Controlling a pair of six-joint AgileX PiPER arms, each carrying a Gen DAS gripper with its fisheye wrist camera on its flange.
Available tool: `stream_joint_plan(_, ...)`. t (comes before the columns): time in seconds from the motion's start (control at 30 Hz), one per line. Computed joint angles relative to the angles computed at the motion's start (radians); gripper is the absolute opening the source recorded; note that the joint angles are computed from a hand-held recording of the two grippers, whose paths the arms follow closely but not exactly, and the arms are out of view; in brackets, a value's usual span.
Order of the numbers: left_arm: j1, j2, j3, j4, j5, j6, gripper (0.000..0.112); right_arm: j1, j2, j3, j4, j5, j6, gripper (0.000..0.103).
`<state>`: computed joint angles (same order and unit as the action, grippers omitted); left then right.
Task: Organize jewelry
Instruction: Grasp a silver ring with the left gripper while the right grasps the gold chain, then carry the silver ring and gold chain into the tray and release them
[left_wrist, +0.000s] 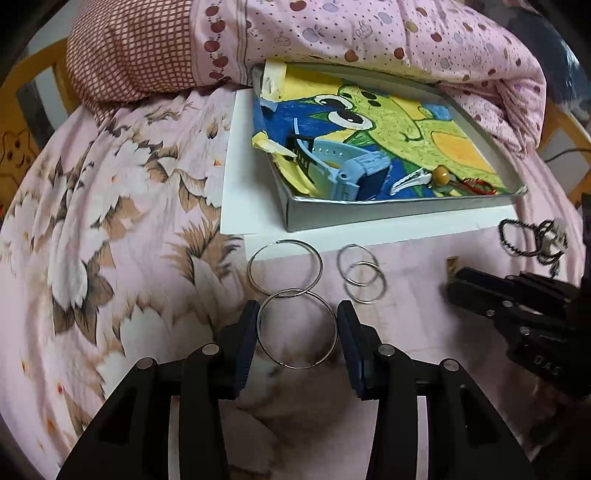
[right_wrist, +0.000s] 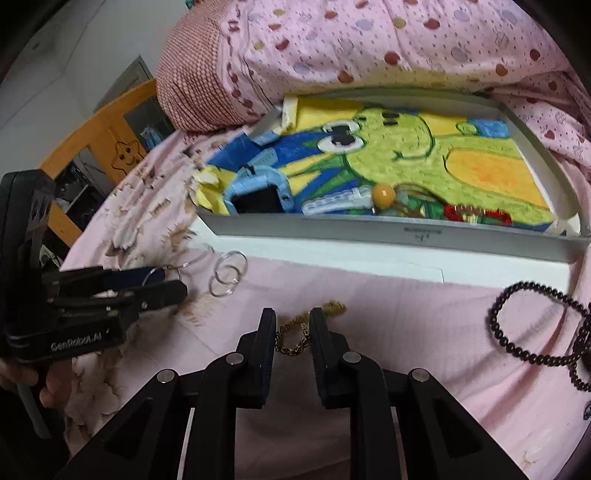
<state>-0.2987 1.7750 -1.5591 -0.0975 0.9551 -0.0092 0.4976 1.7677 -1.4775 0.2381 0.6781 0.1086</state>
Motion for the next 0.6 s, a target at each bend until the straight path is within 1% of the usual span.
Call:
stream_joint_plan(0.13, -0.023, -0.059, 0.018, 0.004, -0.009, -0.052, 0.037, 0.002, -0.022, 0.007, 0.003, -0.029, -0.01, 0.017)
stream_joint_plan(0.3, -0.051, -0.133, 0.047, 0.017, -0.062, -0.102, 0.037, -0.004, -0.037, 0.01, 0.015, -0.048, -0.019, 0.017)
stream_joint_plan(0.6, -0.042, -0.151, 0.055, -0.019, -0.125, -0.092, 0.037, -0.043, -0.078, 0.011, 0.082, -0.103, -0.051, 0.016)
